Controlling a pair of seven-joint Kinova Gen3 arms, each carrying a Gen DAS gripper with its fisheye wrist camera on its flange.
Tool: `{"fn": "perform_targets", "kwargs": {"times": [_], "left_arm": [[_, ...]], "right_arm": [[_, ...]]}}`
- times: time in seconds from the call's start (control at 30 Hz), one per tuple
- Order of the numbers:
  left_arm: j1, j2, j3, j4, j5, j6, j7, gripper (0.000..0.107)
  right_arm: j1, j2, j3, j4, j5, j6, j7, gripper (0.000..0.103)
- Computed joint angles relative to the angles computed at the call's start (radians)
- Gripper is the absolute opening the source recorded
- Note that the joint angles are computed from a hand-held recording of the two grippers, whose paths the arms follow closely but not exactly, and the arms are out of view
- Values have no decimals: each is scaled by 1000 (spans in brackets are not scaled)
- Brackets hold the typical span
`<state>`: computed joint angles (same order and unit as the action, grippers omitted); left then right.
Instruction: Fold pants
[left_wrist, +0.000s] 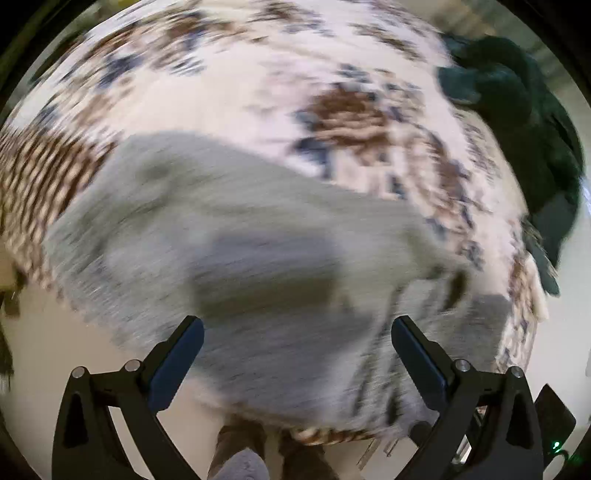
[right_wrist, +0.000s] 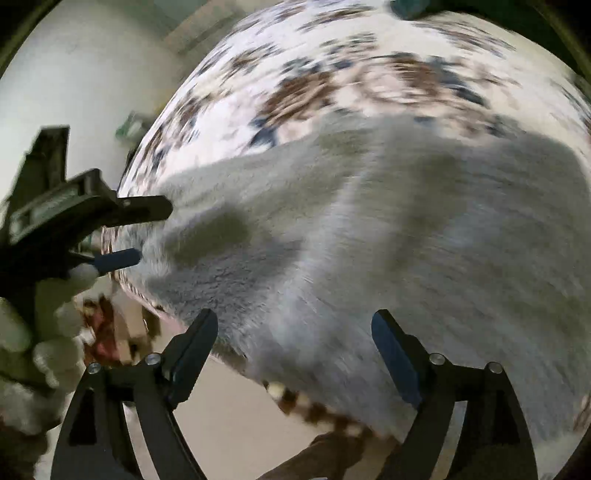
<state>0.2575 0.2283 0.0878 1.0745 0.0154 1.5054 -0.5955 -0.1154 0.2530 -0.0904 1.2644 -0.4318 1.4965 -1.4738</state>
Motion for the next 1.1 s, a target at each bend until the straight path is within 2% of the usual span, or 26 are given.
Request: {"fn": "perform_targets", "kwargs": {"times": [0.1, 0.27, 0.3, 0.33, 0.4, 0.47, 0.53, 0.63, 0.7, 0.73, 0.8, 0.87, 0.93, 1.0, 1.1], "left_arm": [[4, 75, 24, -85, 37, -38, -70, 103], [65, 292, 33, -306, 47, 7, -160, 101], [73, 319, 31, -331, 49, 5, -179, 86], [84, 339, 28, -336, 49, -12, -198, 53], [79, 342, 38, -291, 77, -66, -228, 7], [91, 290, 5, -199, 102, -148, -227, 6], [104, 224, -20, -115, 84, -201, -206, 4], [75, 156, -13, -27, 61, -203, -150, 4], [35, 117, -8, 38, 103, -228, -126, 5], [13, 103, -2, 61, 134, -243, -122, 8], [-7, 97, 7, 58, 161, -231, -110, 8], [-5, 76, 7, 56, 155, -217, -83, 18], [-3, 48, 10, 71, 157, -218, -57, 41], [1, 34, 17, 85, 168, -212, -32, 52], [-13, 47, 46, 130, 253, -231, -50, 51]], "right_arm": [[59, 3, 59, -35, 42, 43, -85, 87], [123, 32, 114, -73, 173, 53, -199, 87], [137, 43, 116, -85, 184, 56, -206, 87], [144, 58, 115, -102, 185, 51, -219, 87], [157, 60, 111, -97, 201, 34, -228, 87], [176, 65, 109, -90, 200, 26, -229, 87], [177, 69, 104, -92, 199, 30, -247, 87], [197, 65, 102, -83, 189, 39, -242, 87], [202, 65, 97, -86, 178, 57, -240, 87], [201, 65, 97, -89, 178, 62, -241, 87], [201, 70, 95, -98, 174, 73, -243, 87], [203, 71, 94, -112, 169, 83, -242, 87], [201, 69, 92, -126, 167, 94, -242, 87], [198, 62, 91, -134, 172, 106, -238, 87], [188, 65, 86, -136, 176, 124, -230, 87]]}}
